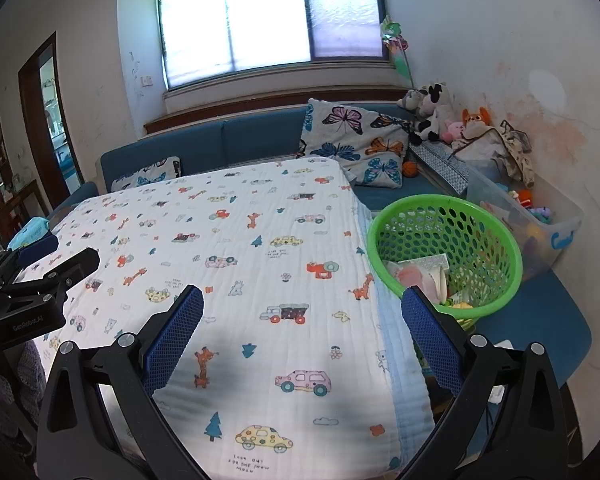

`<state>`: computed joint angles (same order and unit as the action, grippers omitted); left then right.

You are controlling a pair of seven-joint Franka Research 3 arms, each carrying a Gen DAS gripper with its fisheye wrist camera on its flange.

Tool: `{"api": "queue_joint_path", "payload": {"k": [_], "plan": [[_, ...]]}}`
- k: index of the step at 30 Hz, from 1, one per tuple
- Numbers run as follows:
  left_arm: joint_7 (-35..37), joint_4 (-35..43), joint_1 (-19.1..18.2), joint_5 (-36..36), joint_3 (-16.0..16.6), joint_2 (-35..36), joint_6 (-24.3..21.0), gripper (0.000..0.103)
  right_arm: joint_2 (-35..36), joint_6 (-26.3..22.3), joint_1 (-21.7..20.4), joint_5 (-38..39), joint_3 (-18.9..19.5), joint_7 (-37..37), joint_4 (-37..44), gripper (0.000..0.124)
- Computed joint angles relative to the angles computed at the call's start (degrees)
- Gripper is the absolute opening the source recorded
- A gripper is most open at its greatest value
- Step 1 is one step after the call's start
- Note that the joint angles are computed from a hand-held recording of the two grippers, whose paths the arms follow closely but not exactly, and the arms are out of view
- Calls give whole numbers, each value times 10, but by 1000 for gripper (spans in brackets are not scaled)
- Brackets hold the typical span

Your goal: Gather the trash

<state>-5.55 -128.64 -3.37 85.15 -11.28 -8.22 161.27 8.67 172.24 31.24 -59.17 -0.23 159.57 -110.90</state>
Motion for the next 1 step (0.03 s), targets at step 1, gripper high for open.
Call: {"api": "queue_joint_path", "payload": {"k": [1], "plan": [[-1,0,0,0,0,0,-1,96,0,-1,1,1,1,0,1,98]]}}
